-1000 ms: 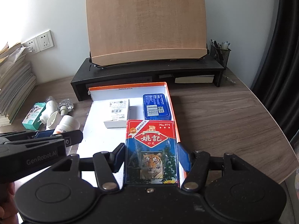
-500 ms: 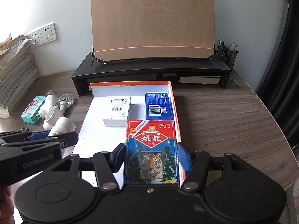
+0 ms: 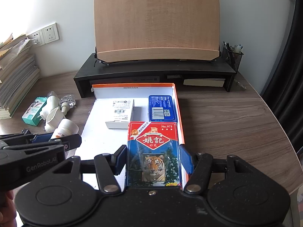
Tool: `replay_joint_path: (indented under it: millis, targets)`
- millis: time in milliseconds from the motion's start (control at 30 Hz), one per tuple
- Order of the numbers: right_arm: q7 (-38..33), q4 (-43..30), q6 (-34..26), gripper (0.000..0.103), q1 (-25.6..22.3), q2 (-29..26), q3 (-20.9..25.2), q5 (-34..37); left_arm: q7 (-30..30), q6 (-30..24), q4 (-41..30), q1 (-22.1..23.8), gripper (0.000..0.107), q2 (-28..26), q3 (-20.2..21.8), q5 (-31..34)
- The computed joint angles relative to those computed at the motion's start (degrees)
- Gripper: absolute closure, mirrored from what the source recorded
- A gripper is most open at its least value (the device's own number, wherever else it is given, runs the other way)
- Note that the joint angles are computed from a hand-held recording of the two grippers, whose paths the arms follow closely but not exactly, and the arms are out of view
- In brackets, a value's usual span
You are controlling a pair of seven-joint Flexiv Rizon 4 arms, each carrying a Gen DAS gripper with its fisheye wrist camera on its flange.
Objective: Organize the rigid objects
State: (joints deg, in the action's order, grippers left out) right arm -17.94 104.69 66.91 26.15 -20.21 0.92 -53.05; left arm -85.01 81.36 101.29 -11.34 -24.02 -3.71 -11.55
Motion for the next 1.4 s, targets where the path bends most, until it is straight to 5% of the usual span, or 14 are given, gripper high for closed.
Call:
replay_joint_path:
  millis: [1400]
  targets:
    - [-0.7, -0.8, 0.1, 0.032, 0.4, -0.7, -0.2, 0.5, 2.3, 0.2, 0.4, 1.5, 0.074, 0.1, -1.4, -1.9]
